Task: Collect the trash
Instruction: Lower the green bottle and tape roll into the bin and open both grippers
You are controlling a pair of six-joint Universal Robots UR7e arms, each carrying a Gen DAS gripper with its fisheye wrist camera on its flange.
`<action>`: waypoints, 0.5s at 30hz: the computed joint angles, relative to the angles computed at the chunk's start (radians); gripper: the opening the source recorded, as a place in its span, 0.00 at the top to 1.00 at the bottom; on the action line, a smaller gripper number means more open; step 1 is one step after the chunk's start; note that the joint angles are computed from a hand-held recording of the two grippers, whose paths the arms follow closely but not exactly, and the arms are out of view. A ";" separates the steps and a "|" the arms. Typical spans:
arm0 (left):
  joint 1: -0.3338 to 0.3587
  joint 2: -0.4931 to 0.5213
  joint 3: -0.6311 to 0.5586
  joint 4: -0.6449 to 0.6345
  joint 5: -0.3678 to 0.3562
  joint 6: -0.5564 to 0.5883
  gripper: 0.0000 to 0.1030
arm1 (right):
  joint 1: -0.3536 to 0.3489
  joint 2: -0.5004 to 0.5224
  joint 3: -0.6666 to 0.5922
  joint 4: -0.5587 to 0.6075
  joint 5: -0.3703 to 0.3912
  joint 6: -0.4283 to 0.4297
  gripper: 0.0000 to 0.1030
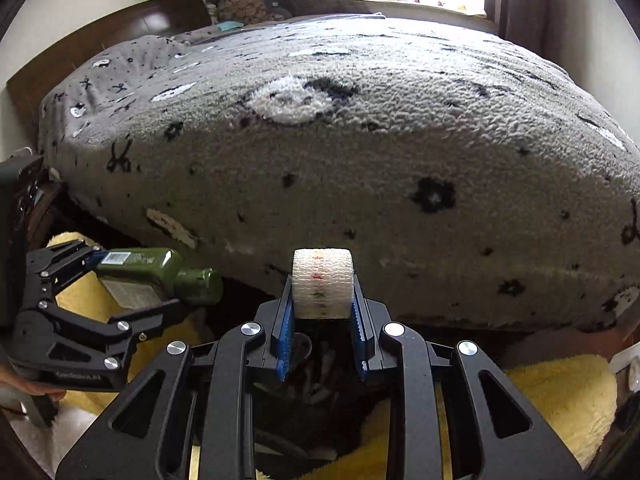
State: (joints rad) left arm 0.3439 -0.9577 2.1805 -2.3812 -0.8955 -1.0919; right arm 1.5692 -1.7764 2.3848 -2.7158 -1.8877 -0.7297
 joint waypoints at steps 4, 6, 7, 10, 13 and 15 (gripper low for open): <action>0.031 0.033 0.014 -0.017 -0.058 -0.007 0.24 | -0.019 0.022 -0.001 0.036 -0.012 0.025 0.75; 0.056 0.043 0.022 -0.043 -0.087 -0.005 0.24 | -0.034 0.031 -0.001 0.059 -0.010 0.037 0.75; 0.066 0.046 0.024 -0.048 -0.097 -0.005 0.24 | -0.038 0.036 -0.003 0.071 -0.010 0.042 0.75; 0.094 0.060 0.028 -0.071 -0.122 0.013 0.24 | -0.059 0.053 -0.018 0.137 0.006 0.075 0.75; 0.120 0.073 0.029 -0.092 -0.138 0.033 0.24 | -0.069 0.082 -0.019 0.157 -0.011 0.090 0.75; 0.138 0.083 0.029 -0.101 -0.154 0.045 0.24 | -0.075 0.100 -0.024 0.184 -0.014 0.104 0.75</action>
